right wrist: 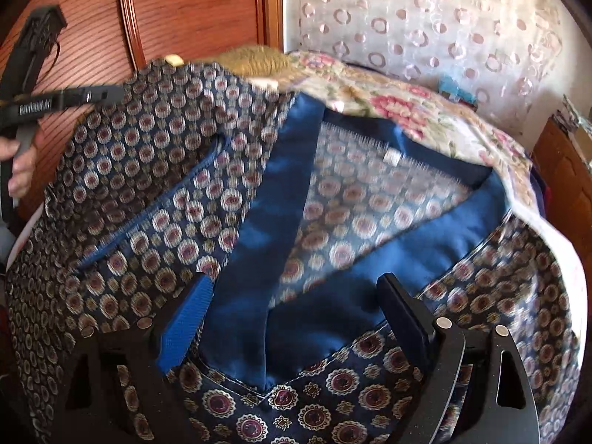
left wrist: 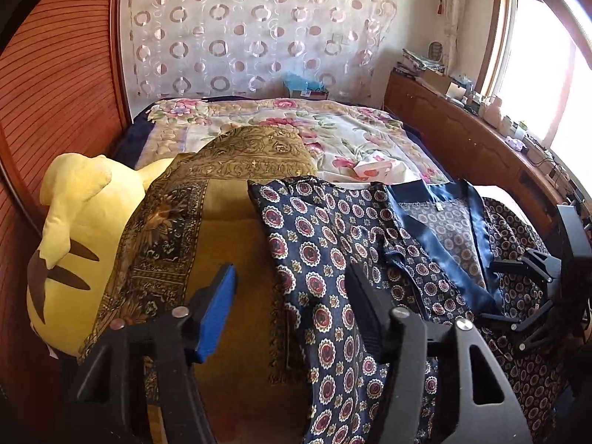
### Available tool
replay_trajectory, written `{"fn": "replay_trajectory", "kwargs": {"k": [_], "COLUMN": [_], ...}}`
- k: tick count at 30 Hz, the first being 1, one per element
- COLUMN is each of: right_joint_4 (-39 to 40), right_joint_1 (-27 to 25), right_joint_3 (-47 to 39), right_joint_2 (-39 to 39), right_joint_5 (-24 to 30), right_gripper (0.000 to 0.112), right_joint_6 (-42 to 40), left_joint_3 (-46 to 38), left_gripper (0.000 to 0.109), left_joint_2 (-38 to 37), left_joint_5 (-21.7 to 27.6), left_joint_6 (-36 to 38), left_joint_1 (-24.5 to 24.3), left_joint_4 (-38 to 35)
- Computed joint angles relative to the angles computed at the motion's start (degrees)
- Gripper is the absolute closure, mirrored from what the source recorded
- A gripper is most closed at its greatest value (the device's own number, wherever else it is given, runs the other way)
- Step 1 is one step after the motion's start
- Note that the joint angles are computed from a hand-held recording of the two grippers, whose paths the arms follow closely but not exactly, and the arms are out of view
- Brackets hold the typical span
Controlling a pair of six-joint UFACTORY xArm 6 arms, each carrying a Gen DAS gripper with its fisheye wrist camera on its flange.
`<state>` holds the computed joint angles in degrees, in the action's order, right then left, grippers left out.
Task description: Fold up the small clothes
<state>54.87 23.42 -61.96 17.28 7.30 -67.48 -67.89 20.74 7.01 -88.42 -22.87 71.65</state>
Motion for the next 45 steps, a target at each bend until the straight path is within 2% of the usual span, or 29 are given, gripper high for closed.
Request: {"fn": "replay_trajectory", "kwargs": {"k": [4, 7, 9, 12, 14, 16, 18, 22, 25, 27, 28, 29, 31, 32, 33, 34, 36, 39, 45], "right_joint_4": [2.75, 2.09, -0.13, -1.12, 1.05, 7.49, 17.84, 29.99, 36.51, 39.79, 42.33, 45.01, 50.26, 52.30, 53.66, 55.94, 59.51, 58.07, 55.68], "right_joint_1": [0.66, 0.68, 0.64, 0.42, 0.34, -0.03, -1.00, -3.78, -6.29, -8.27, -9.49, -10.91, -13.73, -15.00, -16.04, -17.64, -19.71, -23.58, -30.81], "right_joint_3": [-0.41, -0.24, 0.23, 0.26, 0.39, 0.36, 0.98, 3.65, 6.37, 8.58, 9.75, 11.02, 13.44, 14.74, 16.13, 17.62, 19.84, 23.73, 31.21], "right_joint_2": [0.70, 0.91, 0.78, 0.63, 0.14, -0.83, -3.33, -8.47, -11.74, -13.93, -15.09, -16.28, -18.47, -19.58, -20.77, -22.02, -24.15, -27.34, -34.08], "right_joint_5": [-1.14, -1.40, -1.47, -0.88, -0.32, 0.27, 0.76, 0.51, -1.07, -1.02, -0.95, -0.76, -0.41, -0.29, -0.33, -0.32, -0.83, 0.27, 2.41], "right_gripper": [0.020, 0.016, 0.013, 0.013, 0.019, 0.027, 0.034, 0.041, 0.041, 0.041, 0.041, 0.041, 0.041, 0.041, 0.041, 0.041, 0.041, 0.041, 0.041], "right_joint_6": [-2.88, -2.18, -0.26, 0.30, -2.01, -7.47, -15.60, -25.33, -30.98, -33.62, -35.92, -38.48, -43.57, -45.35, -46.39, -48.57, -52.17, -50.97, -50.49], "left_joint_3": [-0.59, -1.26, -1.87, -2.98, -3.37, -3.87, -4.11, -3.14, -0.77, 1.20, 2.52, 3.19, 5.30, 6.14, 6.60, 6.98, 7.58, 7.43, 6.24], "left_gripper": [0.064, 0.081, 0.104, 0.106, 0.107, 0.107, 0.107, 0.106, 0.096, 0.082, 0.079, 0.069, 0.061, 0.051, 0.036, 0.030, 0.027, 0.027, 0.027], "left_joint_2": [1.37, 2.24, 2.35, 1.48, 0.19, -0.38, -0.43, -0.93, -3.07, -5.37, -6.88, -7.70, -9.82, -10.54, -10.96, -11.30, -11.41, -10.01, -6.47], "left_joint_5": [-1.47, -1.65, -1.68, -0.23, 2.67, 4.17, 5.42, 7.07, 8.21, 9.59, 9.71, 9.84, 10.58, 10.57, 10.38, 10.08, 8.83, 7.98, 7.98], "left_joint_6": [4.35, 8.42, 7.47, -0.49, -5.16, -6.77, -5.79, -6.13, -9.48, -14.31, -17.68, -19.19, -21.21, -22.24, -23.42, -24.63, -28.76, -29.49, -25.43], "left_joint_1": [0.41, 0.32, 0.27, -0.03, -0.51, -0.10, 0.33, 0.43, -0.19, -1.20, -1.79, -2.21, -3.69, -4.35, -4.91, -5.42, -6.58, -8.55, -12.19], "left_joint_4": [-4.72, -9.03, -7.36, 1.82, 7.05, 9.13, 8.30, 7.64, 10.01, 14.98, 18.60, 20.23, 22.40, 23.41, 24.43, 25.38, 28.73, 28.48, 23.10]}}
